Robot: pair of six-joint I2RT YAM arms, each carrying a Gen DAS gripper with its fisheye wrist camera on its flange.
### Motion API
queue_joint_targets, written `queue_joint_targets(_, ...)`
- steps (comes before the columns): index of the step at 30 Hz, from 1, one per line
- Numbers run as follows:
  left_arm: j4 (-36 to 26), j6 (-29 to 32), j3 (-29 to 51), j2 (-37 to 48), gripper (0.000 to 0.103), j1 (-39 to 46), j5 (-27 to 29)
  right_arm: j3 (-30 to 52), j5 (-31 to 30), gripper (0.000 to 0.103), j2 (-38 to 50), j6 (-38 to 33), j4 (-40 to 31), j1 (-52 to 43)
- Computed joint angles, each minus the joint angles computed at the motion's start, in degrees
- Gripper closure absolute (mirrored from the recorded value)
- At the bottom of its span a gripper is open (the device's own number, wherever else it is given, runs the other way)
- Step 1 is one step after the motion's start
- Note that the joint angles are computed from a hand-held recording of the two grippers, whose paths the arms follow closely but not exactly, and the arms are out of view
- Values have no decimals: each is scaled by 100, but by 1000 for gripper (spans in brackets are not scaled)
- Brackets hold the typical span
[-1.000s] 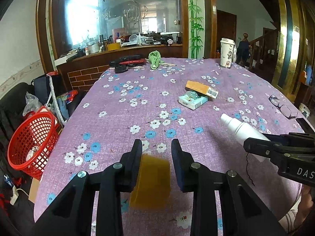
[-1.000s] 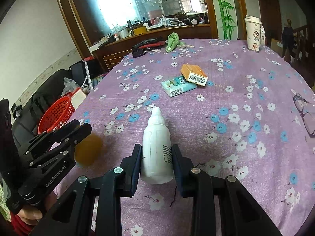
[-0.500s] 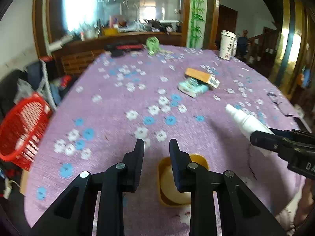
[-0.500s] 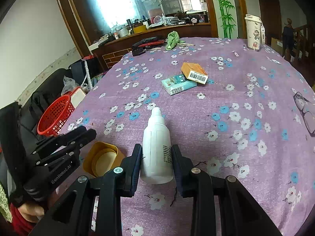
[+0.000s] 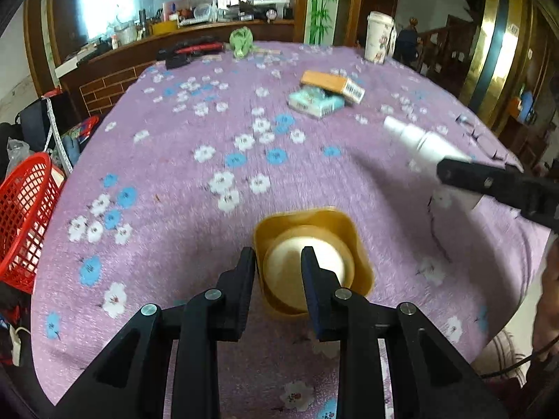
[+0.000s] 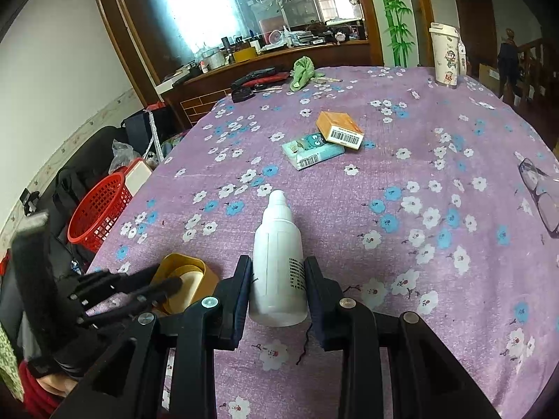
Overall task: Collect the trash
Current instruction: 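Hold the tape roll and spray bottle raised above the table with both tools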
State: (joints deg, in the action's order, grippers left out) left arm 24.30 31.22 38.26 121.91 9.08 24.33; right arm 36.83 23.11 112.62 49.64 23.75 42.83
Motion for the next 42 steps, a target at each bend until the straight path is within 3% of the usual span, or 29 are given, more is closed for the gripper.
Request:
queue_joint_targets(5,156,-177,15,59,96,-24,-74,34,4,71,16,-30,-14,43)
queue_joint_targets(11,585,-509,-194,-115,97,105,-25,58,55,71,-21,-44,-48,78)
queue_joint_targets(20,1739,-766,-734,-426,97,-33,-498,283,42,71,103,-117,-175,171)
queue_joint_targets(42,2077,-748,-922,-642,97,70,-497,564,44,71,224,-189,-429,208)
